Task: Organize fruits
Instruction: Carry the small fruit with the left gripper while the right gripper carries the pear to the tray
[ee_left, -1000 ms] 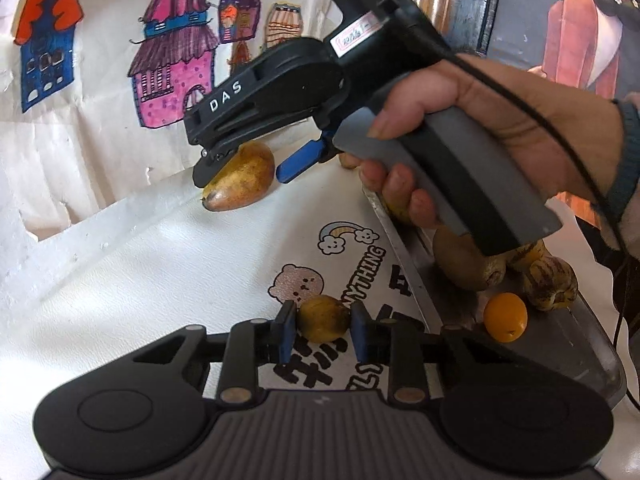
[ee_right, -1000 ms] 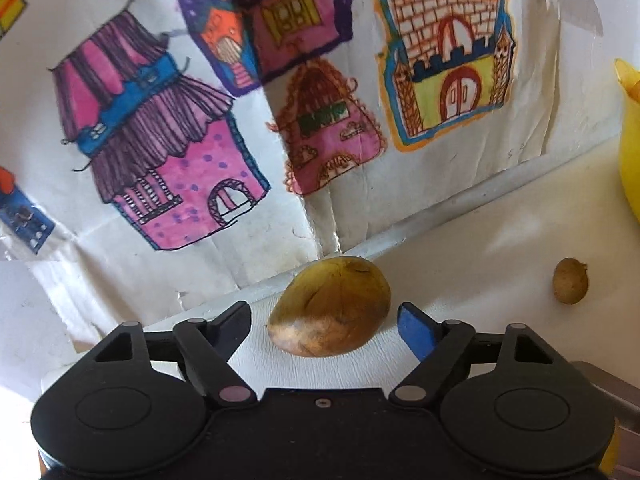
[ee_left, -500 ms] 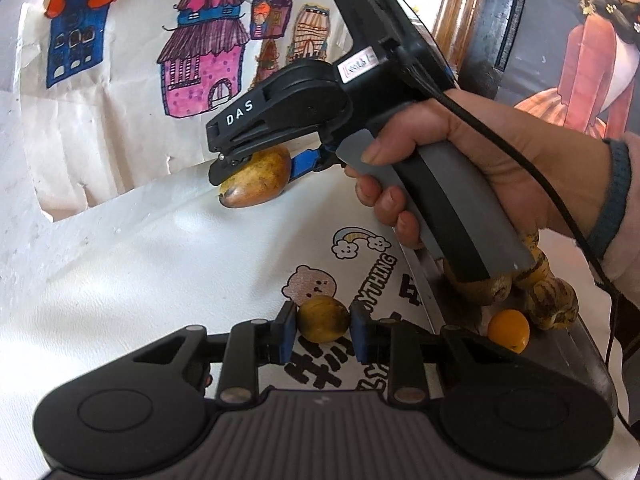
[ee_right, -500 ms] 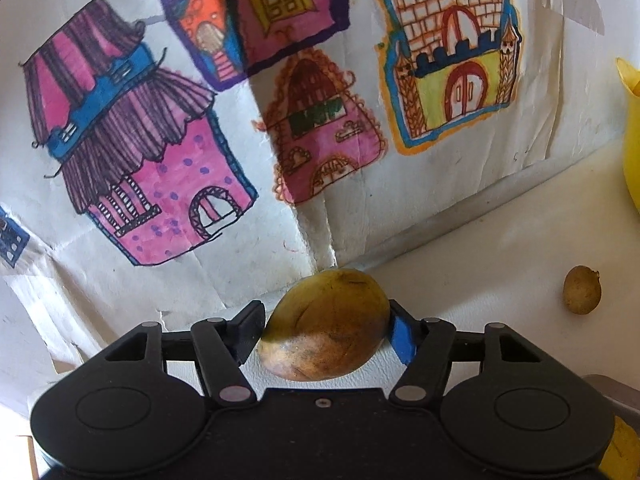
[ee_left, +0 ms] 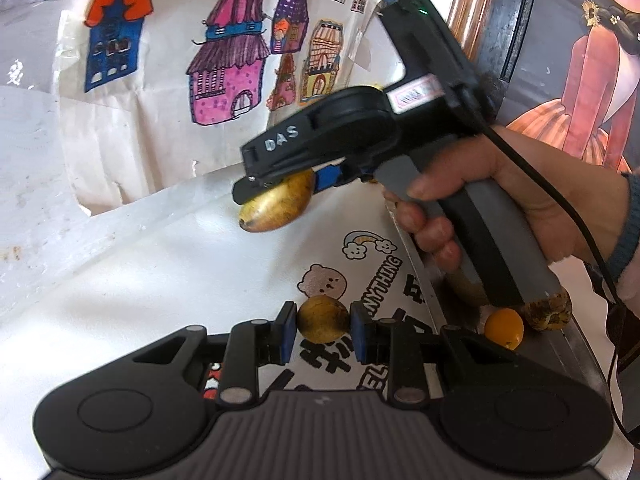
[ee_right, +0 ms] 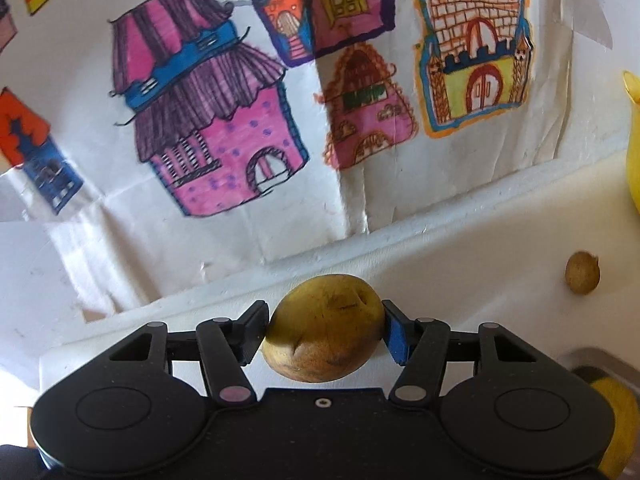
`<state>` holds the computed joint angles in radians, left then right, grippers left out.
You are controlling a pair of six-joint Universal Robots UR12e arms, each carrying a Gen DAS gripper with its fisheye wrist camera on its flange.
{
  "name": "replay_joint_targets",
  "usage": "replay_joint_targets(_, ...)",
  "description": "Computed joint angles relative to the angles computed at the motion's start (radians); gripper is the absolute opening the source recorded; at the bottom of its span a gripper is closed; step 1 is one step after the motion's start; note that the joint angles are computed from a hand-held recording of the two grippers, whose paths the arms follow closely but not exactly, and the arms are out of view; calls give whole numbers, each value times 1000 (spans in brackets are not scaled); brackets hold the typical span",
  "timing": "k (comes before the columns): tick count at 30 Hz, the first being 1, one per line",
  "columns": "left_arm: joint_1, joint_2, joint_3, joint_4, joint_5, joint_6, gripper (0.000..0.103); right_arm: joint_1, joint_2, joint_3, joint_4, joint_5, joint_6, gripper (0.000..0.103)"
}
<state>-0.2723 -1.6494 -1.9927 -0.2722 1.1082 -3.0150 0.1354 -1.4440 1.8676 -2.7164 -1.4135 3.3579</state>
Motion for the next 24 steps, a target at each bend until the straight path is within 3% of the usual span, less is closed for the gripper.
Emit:
replay_joint_targets(11,2,7,-9,-4,8,-16,31,-23,-34,52,-12,82,42,60)
replay_joint_targets(24,-7,21,-19,5,20,-23,31,-58,-147,146,19,157,78,59)
